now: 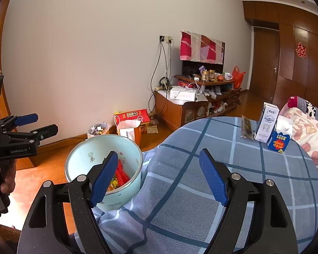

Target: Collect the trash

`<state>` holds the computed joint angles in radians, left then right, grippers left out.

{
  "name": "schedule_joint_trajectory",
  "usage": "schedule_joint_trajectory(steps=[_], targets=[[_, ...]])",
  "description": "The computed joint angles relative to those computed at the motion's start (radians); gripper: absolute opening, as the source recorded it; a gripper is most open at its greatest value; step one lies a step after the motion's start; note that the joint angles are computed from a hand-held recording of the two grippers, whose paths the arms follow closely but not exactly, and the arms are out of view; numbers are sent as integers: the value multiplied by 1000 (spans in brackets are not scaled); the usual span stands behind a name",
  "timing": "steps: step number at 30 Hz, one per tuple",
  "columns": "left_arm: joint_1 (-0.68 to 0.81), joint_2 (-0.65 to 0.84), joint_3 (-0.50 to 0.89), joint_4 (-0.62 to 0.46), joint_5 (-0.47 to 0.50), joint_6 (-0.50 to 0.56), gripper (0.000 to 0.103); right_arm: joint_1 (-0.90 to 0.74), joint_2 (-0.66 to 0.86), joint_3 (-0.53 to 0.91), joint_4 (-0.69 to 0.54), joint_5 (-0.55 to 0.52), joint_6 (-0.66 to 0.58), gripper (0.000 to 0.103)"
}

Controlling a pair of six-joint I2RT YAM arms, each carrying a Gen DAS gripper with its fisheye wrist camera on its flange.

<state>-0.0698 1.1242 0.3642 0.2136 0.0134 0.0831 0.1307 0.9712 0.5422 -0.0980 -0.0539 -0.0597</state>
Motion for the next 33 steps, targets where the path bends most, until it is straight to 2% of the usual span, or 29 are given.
schedule_joint_trajectory(steps=[33], targets=[[-52, -35, -23, 16, -40, 16, 93, -6, -38, -20, 26, 3, 10, 83]])
